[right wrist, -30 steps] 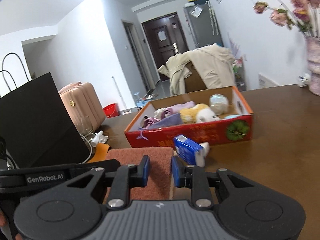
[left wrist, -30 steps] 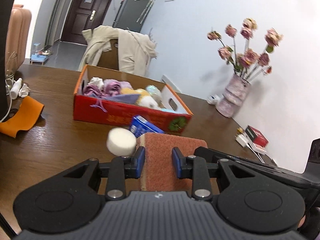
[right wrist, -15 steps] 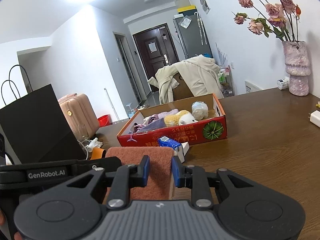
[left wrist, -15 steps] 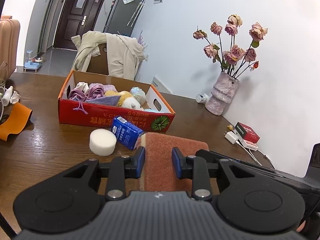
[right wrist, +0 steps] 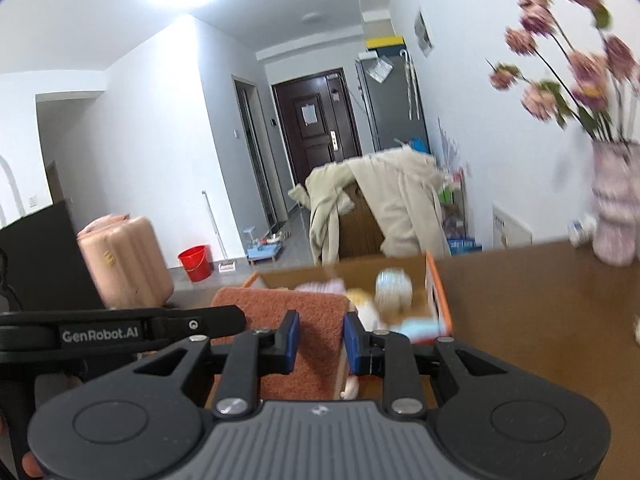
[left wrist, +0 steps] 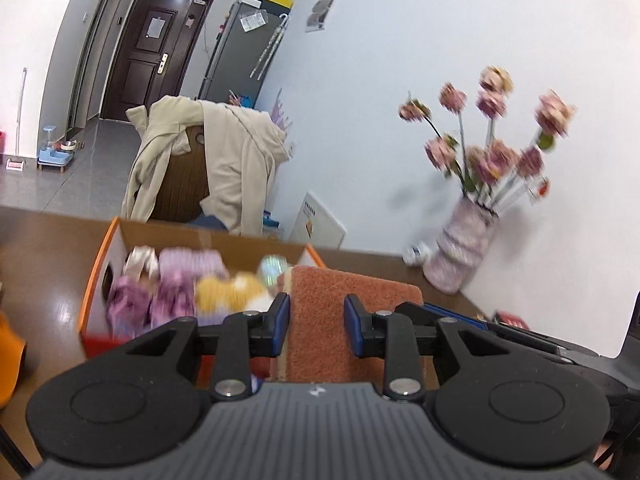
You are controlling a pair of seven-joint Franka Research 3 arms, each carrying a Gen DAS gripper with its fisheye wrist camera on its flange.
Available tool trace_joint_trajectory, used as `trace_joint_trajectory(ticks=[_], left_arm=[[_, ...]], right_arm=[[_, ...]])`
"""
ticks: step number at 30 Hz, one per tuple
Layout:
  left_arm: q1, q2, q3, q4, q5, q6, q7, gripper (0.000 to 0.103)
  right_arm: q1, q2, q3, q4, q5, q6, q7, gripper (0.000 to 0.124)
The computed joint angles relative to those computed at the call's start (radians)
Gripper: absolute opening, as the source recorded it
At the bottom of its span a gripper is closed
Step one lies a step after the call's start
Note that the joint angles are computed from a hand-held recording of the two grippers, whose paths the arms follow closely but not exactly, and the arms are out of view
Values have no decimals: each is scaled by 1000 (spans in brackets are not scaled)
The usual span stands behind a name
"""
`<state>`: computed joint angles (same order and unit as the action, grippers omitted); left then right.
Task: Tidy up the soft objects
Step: 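Lift the sponge block with both grippers over the box, then open both grippers to release the sponge into the box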
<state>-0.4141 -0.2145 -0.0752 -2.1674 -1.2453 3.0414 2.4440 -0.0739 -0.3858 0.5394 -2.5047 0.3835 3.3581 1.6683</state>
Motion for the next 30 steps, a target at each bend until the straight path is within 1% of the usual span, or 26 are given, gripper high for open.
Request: trace_joint_trajectory(ticks=[1,2,5,6,7,8,11,12,13,15,17,18,20,21,22,23,25,27,28,29,30], left_arm=[[6,36,4,38,9,-1,-3,30],[25,74,4,78,35,-12,-27,30],[101,186,-12,197,153,-55,-161,30],[123,222,-15,237,186,-68,-192,30],[143,260,-17,275,239,-75,-243,30],[158,292,-16,306,304,-79,-303,30],[188,394,9,406,483,-96,-475,30],[197,418,15,427,519,-100,-510,30],[203,443,26,450,565,-112,-554,30],[181,497,80,486,718,-138,-685,30],[136,547,153,518,894,-177,-813,30],[112,571,186,529,969,-186,-872,30],[91,603,221,543,1067,-219,-949,30],[90,607,223,528,1099,-189,-964,31],[109,604,199,508,1103,-148,-948,31],[119,601,187,500,1121,-134,-946,31],[123,600,183,499,1172,-139,-974,31],[128,596,179,498,1219,-139,-1005,32],[136,595,170,502,1234,-145,-1018,35],[145,589,158,500,1249,-146,-1024,37],[154,576,149,490,1265,-144,-1034,40]], right_arm=[[-29,47,10,49,-17,0,-15,24],[-35,96,2,97,-31,-5,-29,24],[-23,244,-38,251,-69,-47,-65,24],[7,297,-72,305,-86,-62,-77,24],[1,356,-72,366,-119,-72,-67,24],[18,413,-93,426,-150,-89,-48,24],[-3,593,-45,633,-78,-168,-140,24],[-5,654,-33,706,-63,-202,-162,24],[9,718,-37,784,-54,-246,-167,24],[75,819,-91,915,-68,-318,-156,23],[137,915,-147,1044,-77,-407,-133,23],[181,955,-196,1104,-96,-465,-104,23],[249,1039,-272,1229,-116,-611,-42,23],[261,1073,-284,1269,-107,-657,-40,23],[252,1089,-271,1277,-75,-650,-71,23],[248,1095,-269,1289,-45,-664,-76,23],[265,1097,-297,1307,-32,-692,-89,23],[294,1088,-334,1296,-25,-677,-94,26],[313,1077,-358,1280,-27,-661,-94,28],[327,1061,-375,1257,-25,-642,-104,32],[338,1048,-390,1238,-22,-630,-103,33]])
